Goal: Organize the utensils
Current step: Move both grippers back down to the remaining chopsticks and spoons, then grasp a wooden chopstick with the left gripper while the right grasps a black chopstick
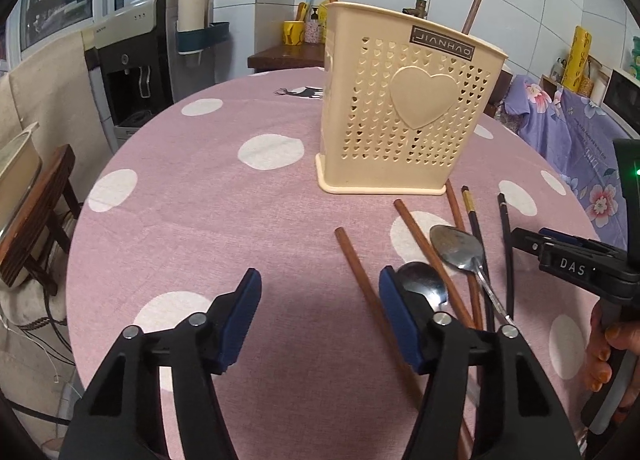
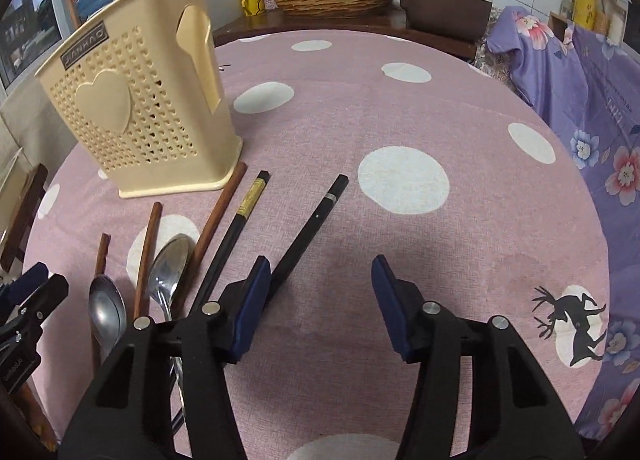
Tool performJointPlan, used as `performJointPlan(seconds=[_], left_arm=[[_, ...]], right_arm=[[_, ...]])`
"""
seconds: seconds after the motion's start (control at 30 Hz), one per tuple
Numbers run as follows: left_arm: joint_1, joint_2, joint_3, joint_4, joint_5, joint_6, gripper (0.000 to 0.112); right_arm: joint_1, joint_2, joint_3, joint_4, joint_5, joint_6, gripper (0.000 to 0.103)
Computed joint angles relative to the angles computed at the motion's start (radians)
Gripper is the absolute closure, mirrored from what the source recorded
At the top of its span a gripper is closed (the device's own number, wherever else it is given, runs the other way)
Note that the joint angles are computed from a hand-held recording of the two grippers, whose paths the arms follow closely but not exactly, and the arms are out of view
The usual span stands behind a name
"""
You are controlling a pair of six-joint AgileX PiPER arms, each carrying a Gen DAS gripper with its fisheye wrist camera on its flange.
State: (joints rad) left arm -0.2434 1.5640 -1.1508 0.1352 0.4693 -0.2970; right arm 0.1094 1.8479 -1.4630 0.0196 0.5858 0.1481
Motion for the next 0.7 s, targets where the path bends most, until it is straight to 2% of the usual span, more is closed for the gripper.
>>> performJointPlan(seconds=[0.1, 0.37, 0.5, 0.63, 0.7], left_arm=[[0.012, 0.039, -0.058, -0.083, 0.032, 0.065, 0.060], [-0.029, 0.143, -0.168, -0.048, 0.106, 0.027, 0.077], [-0.033, 0.154, -0.164, -0.068, 0.106, 0.006, 0.084], [-0.058, 0.147, -0.147, 0.011, 0.093, -0.065, 0.092], [-0.062, 0.155, -0.155, 0.039, 0.098, -0.086, 0.100]], right_arm=[[-0.005, 0.005, -0.007, 0.023, -0.002, -0.003, 0.052], [-0.002, -0.004, 0.011, 0.008, -0.020, 0.031, 0.052], [-0.008, 0.005, -0.004, 0.011, -0.012, 0.044, 0.052], [-0.008, 0.039, -0.057, 0.007, 0.017, 0.070, 0.052], [-0.003, 0.064, -0.099, 0.012, 0.039, 0.074, 0.052]])
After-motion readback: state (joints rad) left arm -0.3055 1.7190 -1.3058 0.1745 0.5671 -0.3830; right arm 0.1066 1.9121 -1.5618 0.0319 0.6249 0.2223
